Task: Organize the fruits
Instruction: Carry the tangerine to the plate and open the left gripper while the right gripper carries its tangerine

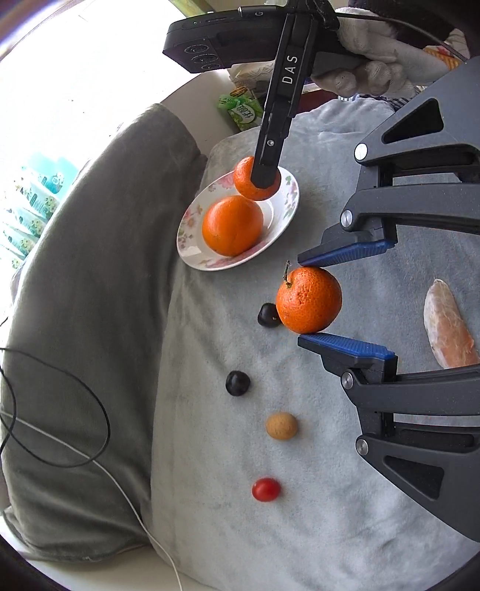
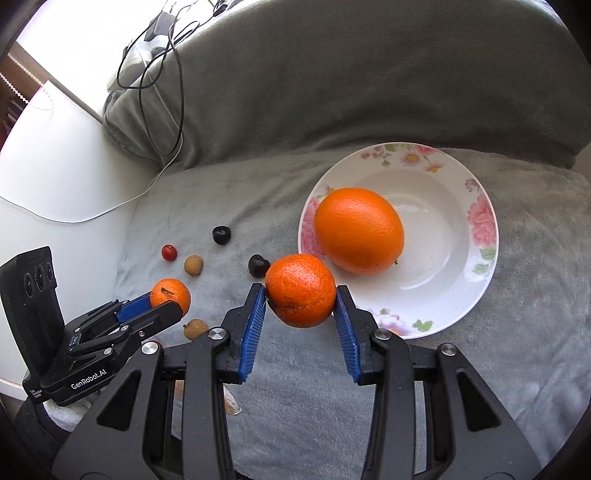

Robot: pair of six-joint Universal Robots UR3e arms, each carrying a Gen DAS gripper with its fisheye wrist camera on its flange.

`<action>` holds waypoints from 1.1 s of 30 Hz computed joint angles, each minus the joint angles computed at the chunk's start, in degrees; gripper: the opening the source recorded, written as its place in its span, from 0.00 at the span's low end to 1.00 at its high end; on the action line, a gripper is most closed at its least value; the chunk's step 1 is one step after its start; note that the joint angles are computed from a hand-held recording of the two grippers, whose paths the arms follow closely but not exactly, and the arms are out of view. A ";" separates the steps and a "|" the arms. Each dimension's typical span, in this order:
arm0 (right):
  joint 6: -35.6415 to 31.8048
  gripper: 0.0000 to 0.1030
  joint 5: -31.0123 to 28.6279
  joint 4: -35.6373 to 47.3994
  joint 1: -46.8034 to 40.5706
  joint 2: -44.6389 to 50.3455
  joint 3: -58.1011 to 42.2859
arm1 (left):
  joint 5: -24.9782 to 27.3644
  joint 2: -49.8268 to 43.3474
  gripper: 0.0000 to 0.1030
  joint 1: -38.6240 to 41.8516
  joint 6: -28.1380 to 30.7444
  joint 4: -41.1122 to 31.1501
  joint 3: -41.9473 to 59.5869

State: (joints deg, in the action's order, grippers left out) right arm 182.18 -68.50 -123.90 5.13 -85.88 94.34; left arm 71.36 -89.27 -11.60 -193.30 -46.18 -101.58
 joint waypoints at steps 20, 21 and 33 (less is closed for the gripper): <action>-4.82 0.39 -0.62 1.66 -12.78 -5.22 4.82 | -0.42 -21.81 0.34 -13.12 0.44 -2.82 25.06; -4.88 0.39 -0.74 1.68 -12.93 -4.97 4.62 | -0.36 -22.55 0.34 -13.46 0.44 -3.20 26.07; -4.90 0.39 -1.53 0.95 -12.97 0.83 0.64 | 0.23 -28.83 0.34 -15.36 -0.96 -7.58 34.77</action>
